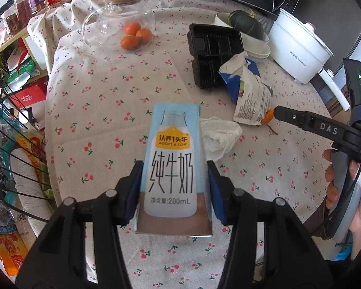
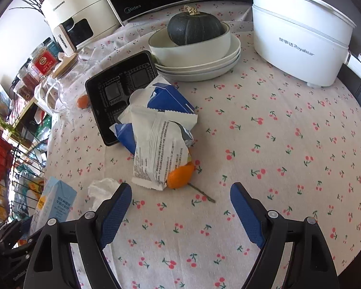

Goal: Collect trash
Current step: 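Hold the milk carton in the left tool while the right tool grasps the snack wrapper, then carry the carton and wrapper over the bin and release the carton from the left tool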

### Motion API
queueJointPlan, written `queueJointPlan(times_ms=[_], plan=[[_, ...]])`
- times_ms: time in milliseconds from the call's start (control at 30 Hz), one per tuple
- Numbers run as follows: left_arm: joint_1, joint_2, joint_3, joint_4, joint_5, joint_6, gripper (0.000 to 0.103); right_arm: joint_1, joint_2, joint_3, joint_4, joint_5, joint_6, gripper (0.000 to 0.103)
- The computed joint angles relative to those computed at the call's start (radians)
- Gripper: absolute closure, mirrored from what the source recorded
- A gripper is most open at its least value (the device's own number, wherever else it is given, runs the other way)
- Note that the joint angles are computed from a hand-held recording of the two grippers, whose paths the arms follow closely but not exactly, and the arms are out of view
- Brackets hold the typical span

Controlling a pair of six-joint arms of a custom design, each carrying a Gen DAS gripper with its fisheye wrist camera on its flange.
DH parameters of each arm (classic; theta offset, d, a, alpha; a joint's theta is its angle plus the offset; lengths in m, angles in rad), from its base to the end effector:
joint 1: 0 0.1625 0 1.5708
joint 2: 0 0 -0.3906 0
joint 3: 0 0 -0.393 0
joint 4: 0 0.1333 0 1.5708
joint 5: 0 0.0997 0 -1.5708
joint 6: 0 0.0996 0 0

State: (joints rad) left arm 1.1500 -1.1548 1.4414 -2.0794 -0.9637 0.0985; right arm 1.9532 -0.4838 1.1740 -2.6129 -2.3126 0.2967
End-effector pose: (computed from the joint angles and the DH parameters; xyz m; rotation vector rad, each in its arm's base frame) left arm -0.0920 -0.6710 0.3508 0.5681 2.4852 -0.4083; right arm 0.3477 -0.6876 0.0594 -0.0645 -2.4627 0.7303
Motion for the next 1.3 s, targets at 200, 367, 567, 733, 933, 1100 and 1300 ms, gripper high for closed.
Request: queueJointPlan(times_ms=[200, 367, 567, 733, 933, 1100, 1300], plan=[[0.005, 0.001, -0.019, -0.014, -0.017, 0.002, 0.05, -0.002, 0.117, -0.169, 0.045, -0.015, -0.049, 0.018], [0.01, 0.002, -0.025, 0.006, -0.036, -0.017, 0.05, -0.003, 0.209, -0.304, 0.103, -0.069, -0.057, 0.018], [0.007, -0.002, -0.02, 0.008, -0.046, -0.015, 0.05, -0.008, 0.261, -0.397, 0.17, -0.107, -0.071, 0.034], [0.007, -0.005, -0.021, 0.004, -0.048, -0.011, 0.05, -0.004, 0.22, -0.334, 0.12, -0.066, -0.114, 0.048], [-0.005, -0.02, 0.0, -0.008, -0.056, -0.006, 0.05, 0.015, 0.144, -0.221, 0.061, -0.055, -0.161, 0.066], [-0.021, -0.039, 0.029, -0.023, -0.064, 0.008, 0.05, 0.03, 0.07, -0.113, 0.018, -0.053, -0.168, 0.074], [-0.027, -0.052, 0.044, -0.021, -0.071, 0.004, 0.05, 0.03, -0.033, 0.032, -0.003, -0.043, -0.118, 0.075]])
